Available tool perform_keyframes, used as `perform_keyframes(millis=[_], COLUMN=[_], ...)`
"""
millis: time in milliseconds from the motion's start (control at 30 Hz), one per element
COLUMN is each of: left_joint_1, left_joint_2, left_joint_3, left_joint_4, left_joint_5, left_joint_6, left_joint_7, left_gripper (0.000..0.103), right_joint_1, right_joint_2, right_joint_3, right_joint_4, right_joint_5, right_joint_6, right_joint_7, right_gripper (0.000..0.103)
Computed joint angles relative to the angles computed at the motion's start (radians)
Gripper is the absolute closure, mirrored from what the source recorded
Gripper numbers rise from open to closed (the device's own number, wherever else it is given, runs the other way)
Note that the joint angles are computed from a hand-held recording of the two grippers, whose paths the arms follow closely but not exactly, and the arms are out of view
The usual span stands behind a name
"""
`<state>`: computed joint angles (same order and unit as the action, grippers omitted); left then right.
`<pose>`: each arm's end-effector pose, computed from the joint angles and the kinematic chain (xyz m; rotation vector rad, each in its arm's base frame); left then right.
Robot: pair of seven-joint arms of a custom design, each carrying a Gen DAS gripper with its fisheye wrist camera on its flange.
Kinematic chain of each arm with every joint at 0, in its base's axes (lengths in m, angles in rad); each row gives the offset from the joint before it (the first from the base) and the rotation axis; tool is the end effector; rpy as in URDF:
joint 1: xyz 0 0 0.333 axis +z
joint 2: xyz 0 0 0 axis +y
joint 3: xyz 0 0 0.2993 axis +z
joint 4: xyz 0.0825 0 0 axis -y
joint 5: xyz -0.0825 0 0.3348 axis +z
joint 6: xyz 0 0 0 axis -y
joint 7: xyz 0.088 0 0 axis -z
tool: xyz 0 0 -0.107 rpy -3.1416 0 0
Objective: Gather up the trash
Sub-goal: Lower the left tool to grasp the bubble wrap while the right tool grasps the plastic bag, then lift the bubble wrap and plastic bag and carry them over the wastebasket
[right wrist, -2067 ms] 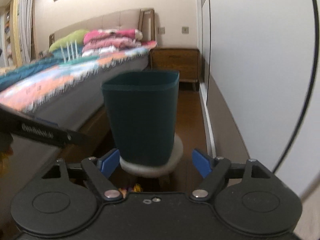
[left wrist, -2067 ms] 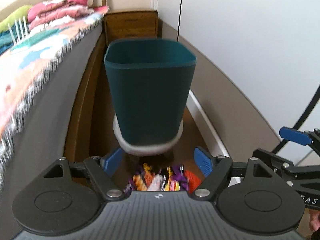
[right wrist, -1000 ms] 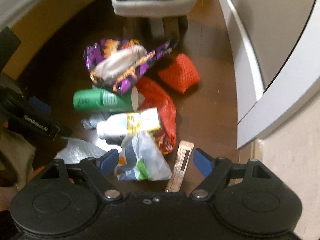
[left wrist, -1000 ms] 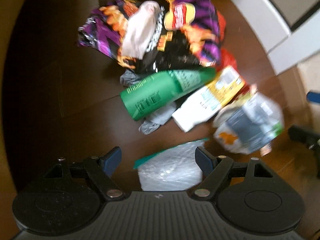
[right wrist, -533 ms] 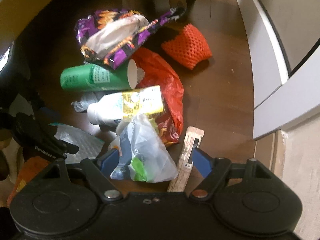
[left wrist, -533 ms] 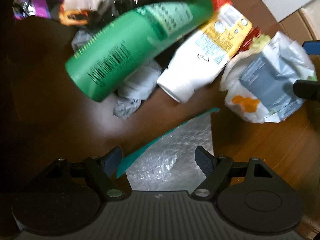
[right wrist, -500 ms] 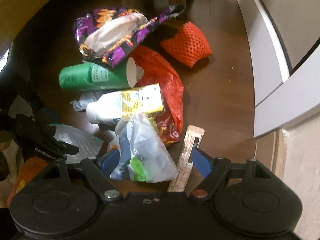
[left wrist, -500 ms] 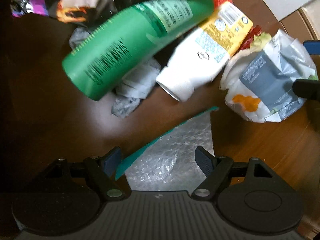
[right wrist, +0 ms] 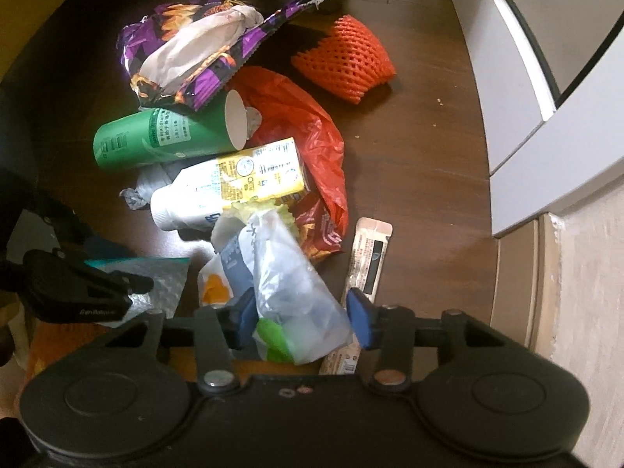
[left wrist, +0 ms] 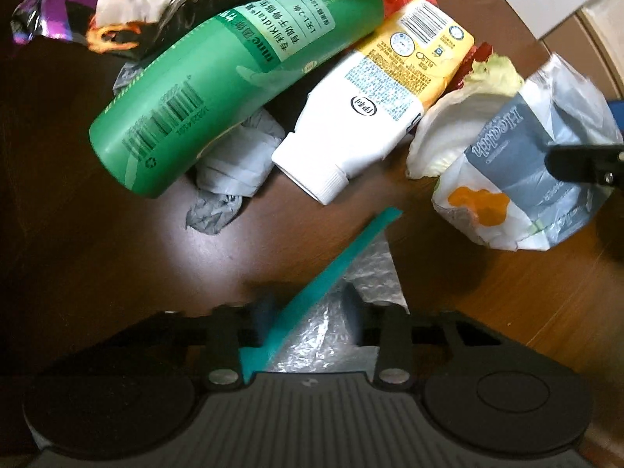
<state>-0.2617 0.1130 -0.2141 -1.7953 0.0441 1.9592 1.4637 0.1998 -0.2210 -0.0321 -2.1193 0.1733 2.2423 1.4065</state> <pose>0.4940 -0.2463 0.4870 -1.7358 2.5689 -0.0604 0.4702 0.0836 0.5429 -2.1934 1.7088 -0.1809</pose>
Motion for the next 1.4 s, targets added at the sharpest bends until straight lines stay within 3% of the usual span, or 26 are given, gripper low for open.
perform_keyframes(millis=[100,200,333,733,1000,1233,1400], left_joint_1=[0.0,0.007,0.015,0.02,0.032,0.03,0.011], left_joint_2=[-0.019,-0.029,-0.046,-0.106,-0.129,-0.103,-0.001], left_joint_3=[0.0,0.004,0.004,-0.006,-0.011,-0.008,0.002], left_joint_4=[-0.024,-0.026,-0.028,0.08,0.179,0.342,0.607], left_joint_5=[0.0,-0.007,-0.019,-0.021,0.016,0.103,0.167], left_joint_6=[0.018,0.026,0.037,0.046,0.121,0.176,0.161], left_joint_7=[-0.015,-0.039,-0.059,-0.13,-0.206,-0.298,-0.322], left_gripper=[0.087,0.092,0.094,0.099,0.099,0.099,0.099], right_joint_1=[-0.002,0.0,0.003,-0.003,-0.005,-0.003,-0.01], right_joint_2=[-0.022,-0.047,-0.1,-0.216,-0.24,-0.206,-0.119], right_joint_3=[0.01,0.012,0.008,-0.018,-0.029,-0.03,-0.026], right_joint_4=[-0.017,-0.032,-0.068,-0.063,0.0,0.12,0.287], right_joint_5=[-0.033,-0.057,-0.078,-0.112,-0.114,-0.126,-0.133], right_joint_6=[0.017,0.02,0.04,0.049,0.078,0.109,0.145], right_joint_7=[0.023,0.031,0.051,0.127,0.161,0.177,0.183], right_gripper=[0.065,0.078,0.083,0.084,0.084,0.084,0.084])
